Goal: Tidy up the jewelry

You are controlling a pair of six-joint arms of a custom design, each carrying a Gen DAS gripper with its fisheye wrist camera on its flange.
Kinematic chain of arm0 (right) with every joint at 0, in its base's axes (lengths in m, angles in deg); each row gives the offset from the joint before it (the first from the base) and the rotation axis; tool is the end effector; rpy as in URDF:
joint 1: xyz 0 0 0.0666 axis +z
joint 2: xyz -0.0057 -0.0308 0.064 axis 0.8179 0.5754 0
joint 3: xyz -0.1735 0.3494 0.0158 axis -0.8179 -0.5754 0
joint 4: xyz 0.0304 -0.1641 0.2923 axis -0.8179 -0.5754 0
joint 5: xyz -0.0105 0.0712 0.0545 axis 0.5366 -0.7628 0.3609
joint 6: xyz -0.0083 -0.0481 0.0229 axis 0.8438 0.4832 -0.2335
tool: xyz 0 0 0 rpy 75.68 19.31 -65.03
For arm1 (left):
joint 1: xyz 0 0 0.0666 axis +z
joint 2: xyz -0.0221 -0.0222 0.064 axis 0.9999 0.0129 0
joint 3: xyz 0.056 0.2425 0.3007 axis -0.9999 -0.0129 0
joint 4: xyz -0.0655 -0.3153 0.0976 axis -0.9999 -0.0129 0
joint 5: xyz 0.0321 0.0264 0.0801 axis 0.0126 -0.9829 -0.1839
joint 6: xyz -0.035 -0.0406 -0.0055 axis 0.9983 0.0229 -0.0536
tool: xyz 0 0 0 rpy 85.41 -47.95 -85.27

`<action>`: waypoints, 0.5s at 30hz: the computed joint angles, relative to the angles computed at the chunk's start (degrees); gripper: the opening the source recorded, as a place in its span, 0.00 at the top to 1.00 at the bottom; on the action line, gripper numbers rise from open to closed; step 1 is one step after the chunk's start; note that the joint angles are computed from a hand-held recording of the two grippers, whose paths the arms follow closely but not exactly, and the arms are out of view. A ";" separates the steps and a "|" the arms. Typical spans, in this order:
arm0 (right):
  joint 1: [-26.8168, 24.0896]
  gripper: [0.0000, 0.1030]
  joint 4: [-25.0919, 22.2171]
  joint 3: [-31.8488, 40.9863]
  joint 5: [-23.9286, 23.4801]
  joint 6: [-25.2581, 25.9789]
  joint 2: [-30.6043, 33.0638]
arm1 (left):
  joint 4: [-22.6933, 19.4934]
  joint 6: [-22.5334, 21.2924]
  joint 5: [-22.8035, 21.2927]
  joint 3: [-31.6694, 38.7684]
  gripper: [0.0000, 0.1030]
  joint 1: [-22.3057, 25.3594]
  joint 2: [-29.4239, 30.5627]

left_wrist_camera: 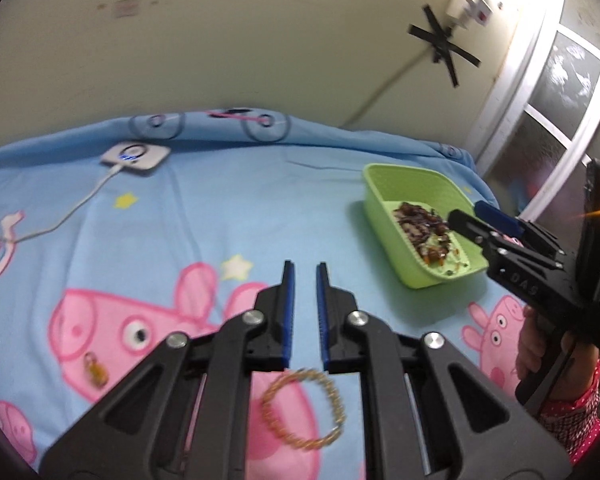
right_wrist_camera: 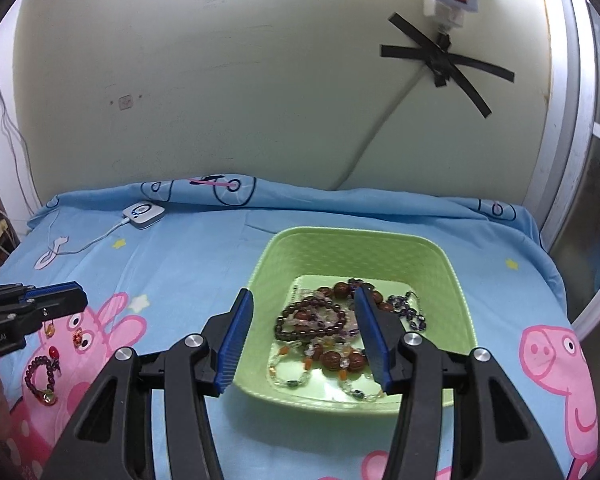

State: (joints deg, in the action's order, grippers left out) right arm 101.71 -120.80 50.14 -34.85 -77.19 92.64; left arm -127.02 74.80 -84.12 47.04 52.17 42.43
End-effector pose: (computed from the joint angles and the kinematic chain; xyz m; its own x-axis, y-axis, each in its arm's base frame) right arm 0.3091 0.2950 0.5482 -0.6023 0.0022 -0.7983 0.0861 0.9943 -0.0622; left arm 0.3432 -0.2621 0.5634 -0.6980 0.1794 -0.6932 0.4542 0.8594 -0.2349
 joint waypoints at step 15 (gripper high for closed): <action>6.12 0.67 -4.52 8.68 0.63 3.35 6.73 | 0.74 0.33 -3.99 -10.51 0.91 4.18 -9.50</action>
State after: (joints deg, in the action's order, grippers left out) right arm 107.84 -125.32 58.82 -34.22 -73.84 99.37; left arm -126.29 75.13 -88.11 36.53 56.36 32.94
